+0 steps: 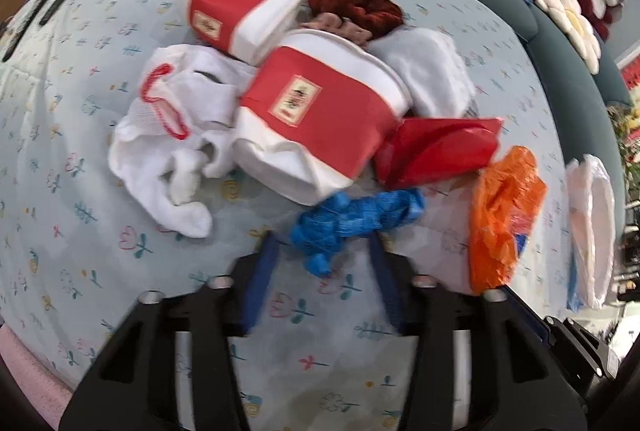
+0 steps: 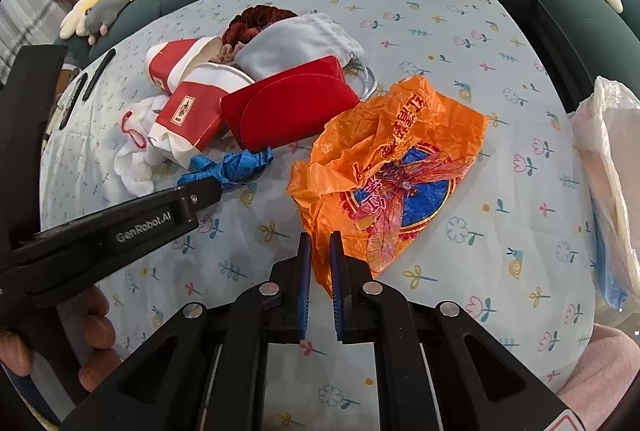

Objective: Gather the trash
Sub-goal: 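Grasp the blue ribbon with the left tool while the right tool reaches the orange bag, then grasp and lift the orange plastic bag with the right tool while the left lifts the ribbon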

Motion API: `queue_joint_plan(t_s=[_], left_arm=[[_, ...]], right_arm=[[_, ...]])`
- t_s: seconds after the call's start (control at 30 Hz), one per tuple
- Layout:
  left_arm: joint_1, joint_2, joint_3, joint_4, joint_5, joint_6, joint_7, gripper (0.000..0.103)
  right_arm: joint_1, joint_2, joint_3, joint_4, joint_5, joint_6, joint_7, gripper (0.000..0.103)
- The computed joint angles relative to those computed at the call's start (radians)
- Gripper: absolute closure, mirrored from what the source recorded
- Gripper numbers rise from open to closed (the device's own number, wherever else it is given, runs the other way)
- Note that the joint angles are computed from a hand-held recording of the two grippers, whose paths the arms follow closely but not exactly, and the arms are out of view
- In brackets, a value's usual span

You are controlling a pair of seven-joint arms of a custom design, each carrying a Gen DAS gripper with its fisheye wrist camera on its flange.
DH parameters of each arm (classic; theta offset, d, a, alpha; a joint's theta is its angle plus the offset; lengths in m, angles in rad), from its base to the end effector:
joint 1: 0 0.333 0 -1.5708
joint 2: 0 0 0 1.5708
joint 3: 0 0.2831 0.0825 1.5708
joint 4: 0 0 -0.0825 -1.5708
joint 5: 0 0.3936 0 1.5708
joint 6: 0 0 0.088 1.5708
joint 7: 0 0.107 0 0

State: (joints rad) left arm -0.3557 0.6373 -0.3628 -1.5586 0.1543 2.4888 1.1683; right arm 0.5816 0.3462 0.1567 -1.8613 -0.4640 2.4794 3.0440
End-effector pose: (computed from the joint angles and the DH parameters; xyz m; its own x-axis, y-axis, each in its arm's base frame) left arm 0.5661 -0.4433 0.2948 -0.3362 -0.9188 0.2067 -0.9221 0.2765 -0.2707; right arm 0.4853 0.4362 0.3265 -0.3726 -0.9079 -0.1919 -0.8454 0.4174 -0.3333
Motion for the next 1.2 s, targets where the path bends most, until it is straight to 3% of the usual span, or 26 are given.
queue_joint_plan(t_s=[0.03,0.2,0.63,0.93,1.07,1.2], left_arm=[[-0.004,0.0,0.002,0.001,0.004,-0.01,-0.002,0.084],[-0.011,-0.035,0.001,-0.041,0.014,0.002,-0.018,0.089],[-0.003,-0.184,-0.048,-0.149,-0.026,0.09,0.012,0.09],[-0.066,-0.227,-0.056,-0.108,-0.012,0.116,0.025,0.09],[-0.089,-0.242,-0.053,-0.097,-0.003,0.12,0.019,0.09],[-0.11,-0.259,-0.034,-0.103,0.031,0.118,-0.009,0.089]], right_arm=[[0.002,-0.007,-0.002,-0.007,-0.004,0.003,0.008,0.094],[0.007,-0.046,-0.009,-0.036,-0.038,0.013,0.046,0.094],[0.0,-0.241,0.001,-0.174,-0.212,0.005,0.231,0.094],[-0.039,-0.464,0.051,-0.319,-0.339,-0.055,0.384,0.095],[-0.057,-0.53,0.072,-0.372,-0.33,-0.074,0.398,0.094],[-0.065,-0.523,0.079,-0.401,-0.296,-0.04,0.381,0.069]])
